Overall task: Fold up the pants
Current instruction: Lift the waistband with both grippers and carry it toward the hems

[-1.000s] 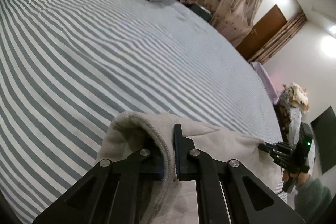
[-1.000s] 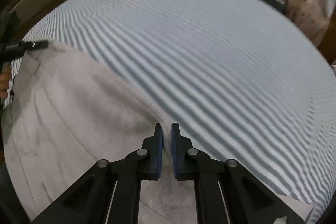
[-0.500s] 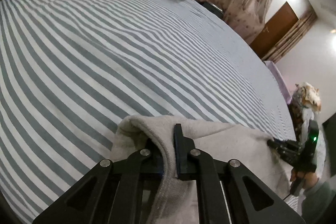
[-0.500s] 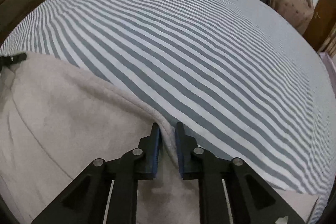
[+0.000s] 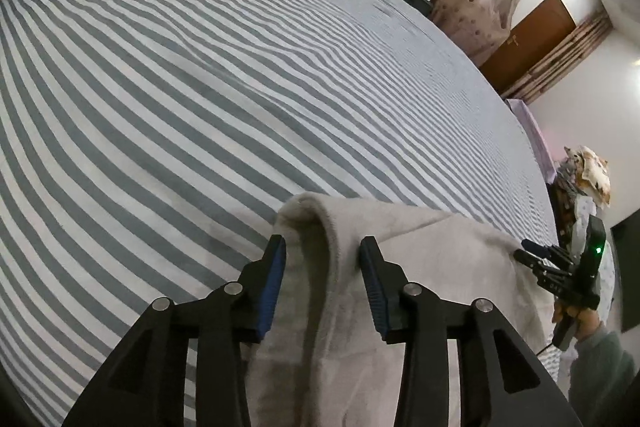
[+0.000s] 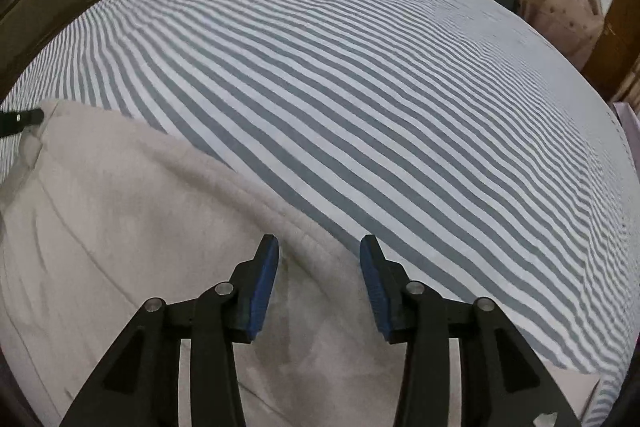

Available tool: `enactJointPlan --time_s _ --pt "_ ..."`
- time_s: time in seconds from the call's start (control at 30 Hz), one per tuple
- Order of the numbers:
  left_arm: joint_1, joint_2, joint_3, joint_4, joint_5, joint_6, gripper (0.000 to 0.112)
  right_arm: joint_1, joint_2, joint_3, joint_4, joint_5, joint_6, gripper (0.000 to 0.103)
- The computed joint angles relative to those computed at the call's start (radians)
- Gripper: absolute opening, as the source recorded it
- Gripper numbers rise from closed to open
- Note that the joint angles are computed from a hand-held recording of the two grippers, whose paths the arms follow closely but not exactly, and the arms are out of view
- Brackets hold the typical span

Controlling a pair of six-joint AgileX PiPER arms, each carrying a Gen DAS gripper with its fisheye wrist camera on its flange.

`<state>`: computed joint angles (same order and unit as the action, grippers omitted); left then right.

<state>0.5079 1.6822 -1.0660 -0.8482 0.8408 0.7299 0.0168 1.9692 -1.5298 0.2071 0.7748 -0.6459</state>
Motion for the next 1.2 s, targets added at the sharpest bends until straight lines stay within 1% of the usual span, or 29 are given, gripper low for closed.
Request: enactJointPlan --time_s 0.03,0.1,0.13,0.23,0.33,0.43,0.5,0.53,0.6,0.67,0.7,0.73,0.77,0.8,0.83,0.87,0.9,0.93,0.97,1.03,1.07,1.13,1.2 --pt "-0.002 0.024 -0.019 -0.002 0.011 0.009 0.045 0.006 -0.019 0.027 -0.008 0.002 0.005 0.04" --pt "-0.002 0.044 -0.038 -0.018 0.032 0.014 0.045 0.002 -0.009 0.024 -0.024 -0.016 0.009 0.04" --pt "0.01 0.052 -0.037 -0.058 0.06 0.054 0.045 0.004 -0.003 0.02 -0.026 -0.019 0.014 0.039" --pt "0.005 0.051 -0.038 -0.108 0.092 0.1 0.045 -0.02 0.02 -0.002 0.014 0.0 -0.012 0.038" --pt "-0.024 0.06 -0.051 -0.101 0.078 0.094 0.044 -0.039 0.034 -0.019 0.055 0.027 -0.071 0.037" --pt "-0.036 0.121 -0.101 -0.091 0.078 0.053 0.044 -0.047 0.07 -0.082 0.06 0.084 -0.108 0.037" --pt "-0.028 0.158 -0.115 -0.117 0.083 0.038 0.044 -0.045 0.117 -0.159 0.053 0.151 -0.134 0.037" --pt "-0.021 0.168 -0.111 -0.147 0.083 0.051 0.045 -0.043 0.137 -0.193 0.055 0.174 -0.137 0.037" --pt "-0.018 0.175 -0.109 -0.163 0.085 0.06 0.046 -0.046 0.195 -0.281 0.082 0.234 -0.136 0.038" --pt "-0.013 0.181 -0.109 -0.176 0.093 0.064 0.046 -0.046 0.225 -0.332 0.096 0.269 -0.127 0.038" --pt "-0.009 0.182 -0.11 -0.176 0.097 0.061 0.046 -0.047 0.237 -0.354 0.108 0.291 -0.132 0.036" --pt "-0.011 0.177 -0.103 -0.175 0.095 0.06 0.046 -0.049 0.237 -0.351 0.115 0.297 -0.14 0.031" --pt "-0.012 0.175 -0.105 -0.169 0.095 0.055 0.046 -0.053 0.237 -0.351 0.119 0.304 -0.153 0.026" --pt "-0.011 0.17 -0.1 -0.17 0.091 0.059 0.044 -0.052 0.235 -0.357 0.123 0.329 -0.171 0.012" --pt "-0.018 0.16 -0.091 -0.162 0.072 0.058 0.04 -0.054 0.225 -0.343 0.126 0.335 -0.182 0.01" --pt "-0.041 0.133 -0.073 -0.119 0.015 0.038 0.02 -0.044 0.195 -0.298 0.108 0.302 -0.191 0.009" --pt "-0.059 0.114 -0.057 -0.087 -0.024 0.029 0.016 -0.028 0.15 -0.232 0.078 0.236 -0.193 0.008" --pt "-0.056 0.106 -0.047 -0.094 -0.022 0.05 0.013 -0.024 0.123 -0.195 0.076 0.21 -0.187 0.007" --pt "-0.039 0.1 -0.036 -0.126 0.007 0.071 0.008 -0.023 0.095 -0.164 0.075 0.181 -0.18 0.007" --pt "-0.023 0.073 -0.021 -0.143 0.025 0.064 0.007 -0.026 0.014 -0.082 0.083 0.118 -0.18 0.006" --pt "-0.019 0.055 -0.011 -0.15 0.025 0.071 0.007 -0.032 -0.048 -0.003 0.086 0.095 -0.194 0.006" --pt "-0.01 -0.002 0.021 -0.167 0.032 0.099 0.007 -0.036 -0.145 0.073 0.079 0.071 -0.202 0.006" --pt "0.011 -0.072 0.054 -0.186 0.064 0.132 0.007 -0.043 -0.221 0.129 0.066 0.061 -0.204 0.006"
